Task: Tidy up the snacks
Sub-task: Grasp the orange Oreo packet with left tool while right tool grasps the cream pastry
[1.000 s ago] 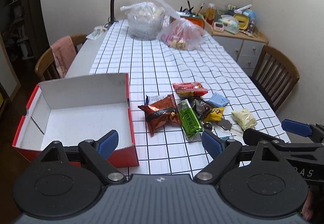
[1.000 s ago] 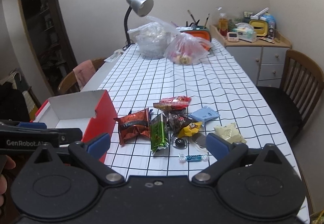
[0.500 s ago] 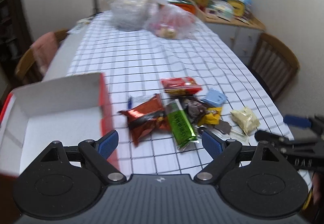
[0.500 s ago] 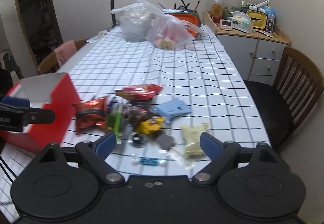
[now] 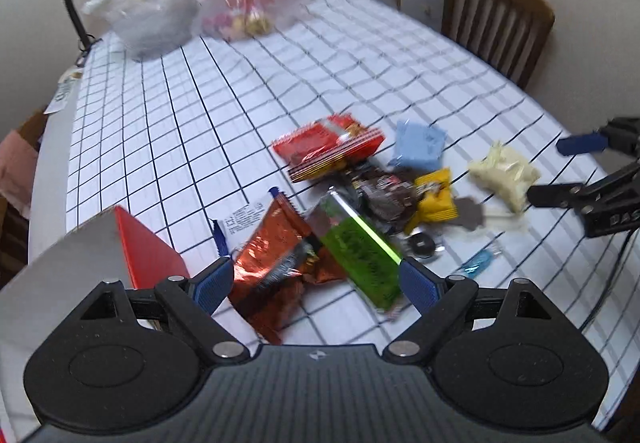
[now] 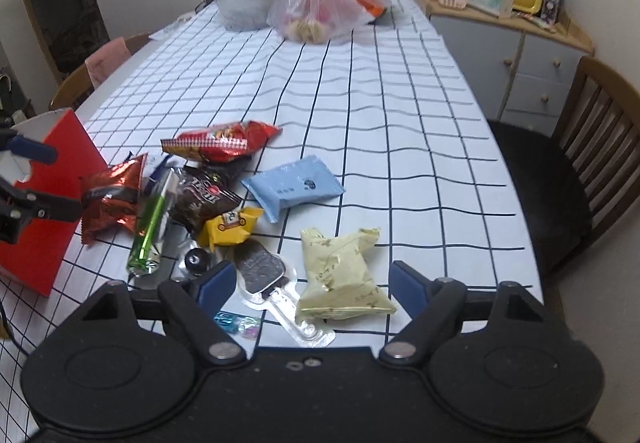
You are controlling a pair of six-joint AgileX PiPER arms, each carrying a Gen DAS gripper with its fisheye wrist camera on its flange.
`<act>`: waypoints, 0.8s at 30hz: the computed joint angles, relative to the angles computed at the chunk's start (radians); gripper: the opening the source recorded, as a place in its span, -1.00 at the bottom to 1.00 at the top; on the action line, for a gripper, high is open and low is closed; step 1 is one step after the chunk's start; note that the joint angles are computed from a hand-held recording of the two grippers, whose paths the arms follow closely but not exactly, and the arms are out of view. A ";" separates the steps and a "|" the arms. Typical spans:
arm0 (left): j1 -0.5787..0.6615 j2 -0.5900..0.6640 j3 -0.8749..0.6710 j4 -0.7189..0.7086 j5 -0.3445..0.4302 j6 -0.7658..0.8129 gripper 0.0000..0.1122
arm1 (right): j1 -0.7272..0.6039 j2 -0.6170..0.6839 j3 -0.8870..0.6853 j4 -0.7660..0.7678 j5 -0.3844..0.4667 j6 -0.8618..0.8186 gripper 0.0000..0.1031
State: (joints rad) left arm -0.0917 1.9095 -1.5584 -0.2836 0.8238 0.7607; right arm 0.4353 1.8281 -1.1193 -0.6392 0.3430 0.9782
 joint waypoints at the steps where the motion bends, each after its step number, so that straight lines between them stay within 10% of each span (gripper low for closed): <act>1: -0.001 0.035 -0.053 0.016 0.037 0.005 0.60 | -0.011 0.009 -0.009 0.040 -0.002 -0.050 0.62; 13: -0.065 0.297 -0.351 0.259 0.188 -0.017 0.60 | -0.084 0.112 -0.107 0.320 0.011 -0.380 0.56; 24: -0.085 0.406 -0.458 0.367 0.223 -0.125 0.48 | -0.074 0.167 -0.154 0.237 0.052 -0.287 0.19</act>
State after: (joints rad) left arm -0.1764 2.3154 -2.0163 0.0836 1.0466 0.6355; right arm 0.3609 1.9955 -1.2731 -0.4018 0.3946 0.6912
